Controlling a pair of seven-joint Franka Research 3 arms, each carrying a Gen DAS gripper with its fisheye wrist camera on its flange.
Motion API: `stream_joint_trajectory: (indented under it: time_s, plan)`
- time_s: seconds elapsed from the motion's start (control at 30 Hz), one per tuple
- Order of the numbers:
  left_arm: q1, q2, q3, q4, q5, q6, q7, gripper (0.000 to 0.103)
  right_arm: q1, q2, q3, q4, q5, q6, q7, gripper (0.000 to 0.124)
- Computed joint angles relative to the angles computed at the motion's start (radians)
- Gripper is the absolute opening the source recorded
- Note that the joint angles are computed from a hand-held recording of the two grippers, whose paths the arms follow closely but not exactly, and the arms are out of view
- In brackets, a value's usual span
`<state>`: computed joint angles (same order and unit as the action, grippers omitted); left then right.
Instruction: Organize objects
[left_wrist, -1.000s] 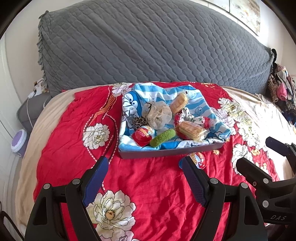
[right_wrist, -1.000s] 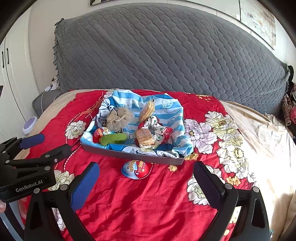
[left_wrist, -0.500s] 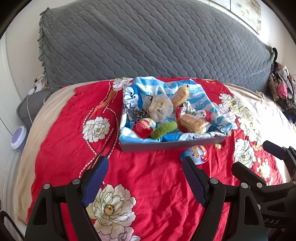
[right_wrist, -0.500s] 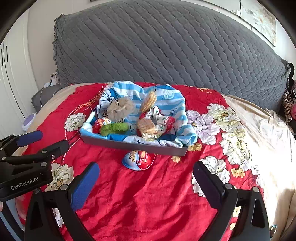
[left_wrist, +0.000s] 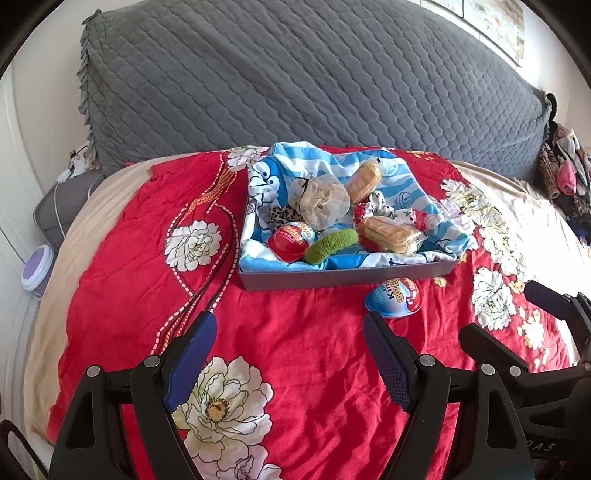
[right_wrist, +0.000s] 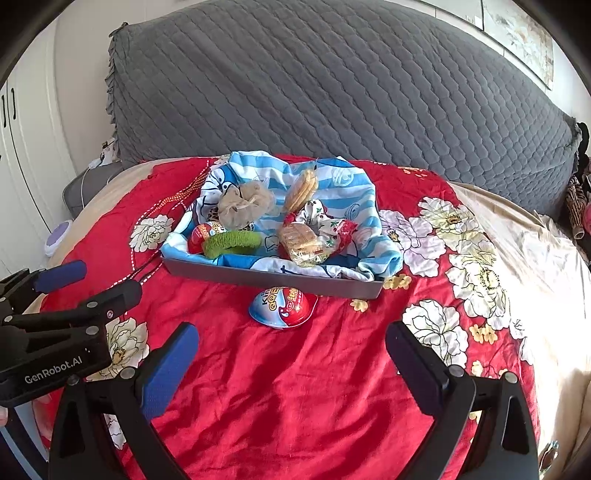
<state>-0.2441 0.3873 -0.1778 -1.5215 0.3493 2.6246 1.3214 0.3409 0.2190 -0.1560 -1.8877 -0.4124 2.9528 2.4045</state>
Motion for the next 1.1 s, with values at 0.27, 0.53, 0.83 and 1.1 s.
stream_joint_trajectory:
  time_s: [0.27, 0.53, 0.83, 1.1]
  plan:
    - [0.004, -0.003, 0.006, -0.02, 0.003, 0.008, -0.014, 0.083, -0.001, 0.01, 0.002, 0.002, 0.014, -0.002, 0.002, 0.102]
    - [0.004, 0.01, 0.011, -0.013, 0.016, 0.009, -0.026, 0.083, 0.016, 0.022, -0.015, 0.008, -0.006, -0.007, 0.013, 0.102]
    - [0.0, 0.013, 0.019, -0.019, 0.041, 0.004, -0.043, 0.083, 0.034, 0.027, -0.028, 0.007, -0.044, -0.009, 0.045, 0.102]
    - [-0.011, 0.016, 0.031, -0.029, 0.067, 0.004, -0.073, 0.083, 0.037, 0.045, -0.019, 0.021, -0.031, -0.017, 0.027, 0.102]
